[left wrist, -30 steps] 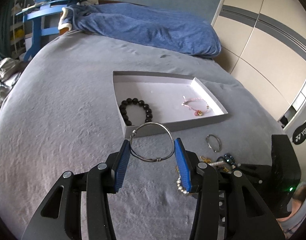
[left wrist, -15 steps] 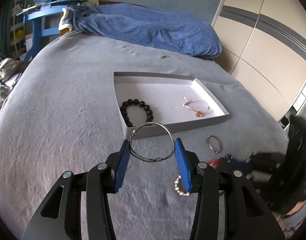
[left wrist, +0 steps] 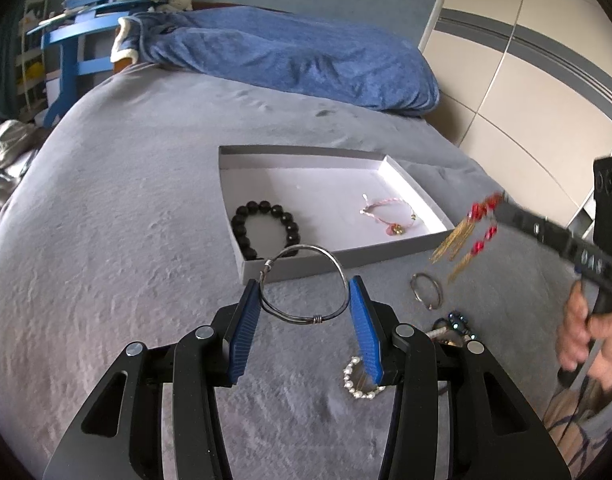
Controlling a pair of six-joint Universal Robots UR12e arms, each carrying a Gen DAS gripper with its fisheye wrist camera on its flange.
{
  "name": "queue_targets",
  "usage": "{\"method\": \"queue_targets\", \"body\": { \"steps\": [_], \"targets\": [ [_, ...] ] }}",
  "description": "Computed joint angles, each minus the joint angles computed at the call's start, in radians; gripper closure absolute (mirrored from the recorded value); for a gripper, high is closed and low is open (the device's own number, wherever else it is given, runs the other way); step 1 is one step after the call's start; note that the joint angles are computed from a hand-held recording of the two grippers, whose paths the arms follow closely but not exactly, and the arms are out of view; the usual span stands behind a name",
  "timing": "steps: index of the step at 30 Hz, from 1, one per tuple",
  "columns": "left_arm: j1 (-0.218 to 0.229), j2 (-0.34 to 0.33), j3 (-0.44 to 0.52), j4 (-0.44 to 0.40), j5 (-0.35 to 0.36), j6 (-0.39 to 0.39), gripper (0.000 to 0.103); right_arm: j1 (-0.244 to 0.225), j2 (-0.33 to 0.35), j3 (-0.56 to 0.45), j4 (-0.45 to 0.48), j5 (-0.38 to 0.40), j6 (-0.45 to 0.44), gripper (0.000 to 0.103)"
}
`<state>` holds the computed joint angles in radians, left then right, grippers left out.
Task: Organize jewelry
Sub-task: 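Carry the bangle and earrings into the tray and open both grippers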
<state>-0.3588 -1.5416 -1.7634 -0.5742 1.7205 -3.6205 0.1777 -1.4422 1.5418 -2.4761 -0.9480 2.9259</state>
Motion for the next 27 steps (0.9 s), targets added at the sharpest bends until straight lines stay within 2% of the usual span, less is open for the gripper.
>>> {"method": "queue_targets", "body": {
  "steps": [4, 12, 18, 27],
  "targets": [
    [0.0, -0.028, 0.03, -0.014, -0.008, 0.035, 0.056, -0.002, 0.022, -0.034, -0.012, -0.027, 0.022, 0.091],
    [-0.001, -0.089, 0.096, -0.034, -0.024, 0.105, 0.056, 0.003, 0.071, -0.087, -0.04, -0.026, 0.067, 0.091],
    [0.009, -0.136, 0.152, -0.043, -0.037, 0.133, 0.056, 0.014, 0.107, -0.124, -0.08, -0.037, 0.086, 0.091],
    [0.024, -0.206, 0.213, -0.066, -0.082, 0.138, 0.056, 0.012, 0.134, -0.143, -0.068, -0.088, 0.096, 0.091]
  ]
}}
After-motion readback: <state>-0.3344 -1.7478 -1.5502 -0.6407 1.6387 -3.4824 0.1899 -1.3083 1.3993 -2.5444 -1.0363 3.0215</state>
